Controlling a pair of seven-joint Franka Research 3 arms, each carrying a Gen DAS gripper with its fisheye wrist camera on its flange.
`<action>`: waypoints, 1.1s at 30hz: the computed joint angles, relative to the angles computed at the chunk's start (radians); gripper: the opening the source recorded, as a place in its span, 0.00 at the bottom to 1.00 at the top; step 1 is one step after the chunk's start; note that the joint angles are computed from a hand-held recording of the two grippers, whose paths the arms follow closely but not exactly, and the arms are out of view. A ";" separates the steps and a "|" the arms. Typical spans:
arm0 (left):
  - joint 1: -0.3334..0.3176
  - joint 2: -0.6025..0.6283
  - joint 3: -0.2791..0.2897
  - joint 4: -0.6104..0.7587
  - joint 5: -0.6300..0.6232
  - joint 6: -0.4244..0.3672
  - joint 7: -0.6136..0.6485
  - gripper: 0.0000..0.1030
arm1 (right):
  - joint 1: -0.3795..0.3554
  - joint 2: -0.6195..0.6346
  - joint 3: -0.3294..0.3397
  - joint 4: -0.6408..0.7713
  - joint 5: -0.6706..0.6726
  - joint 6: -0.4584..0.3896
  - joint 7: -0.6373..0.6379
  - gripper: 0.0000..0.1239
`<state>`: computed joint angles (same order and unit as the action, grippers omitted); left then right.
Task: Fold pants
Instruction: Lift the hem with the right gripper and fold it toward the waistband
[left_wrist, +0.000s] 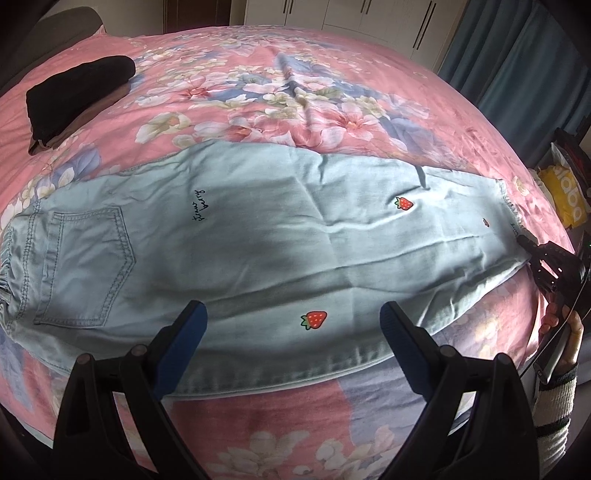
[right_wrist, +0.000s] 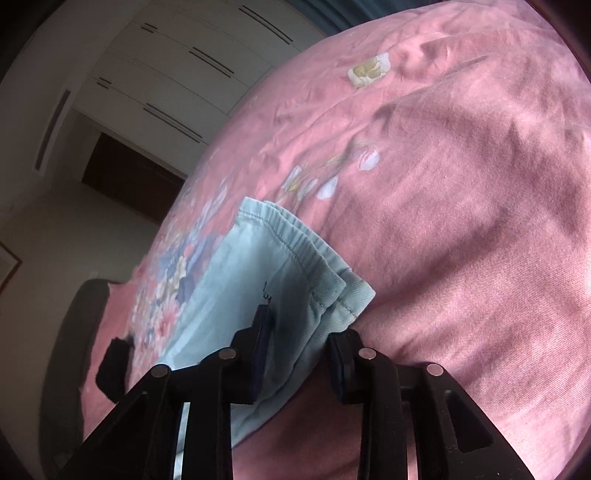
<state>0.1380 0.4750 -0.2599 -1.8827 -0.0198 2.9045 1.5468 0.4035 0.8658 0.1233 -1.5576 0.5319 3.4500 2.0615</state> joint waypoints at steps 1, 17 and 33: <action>0.005 0.000 -0.006 0.000 -0.003 -0.001 0.006 0.92 | 0.011 0.000 -0.014 0.001 0.005 -0.005 -0.003 0.10; 0.181 0.041 -0.259 0.100 -0.398 -0.109 0.357 0.92 | 0.542 0.080 -0.671 0.128 0.088 -0.213 0.008 0.07; 0.133 0.186 -0.218 0.329 -0.749 -0.328 0.473 0.92 | 0.625 0.293 -0.782 0.434 -0.300 -0.398 0.061 0.07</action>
<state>0.2706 0.6611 -0.4782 -1.5538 -0.7692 2.5770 2.0203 1.0283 1.1584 -0.6588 -1.1236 0.2323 3.0517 2.1224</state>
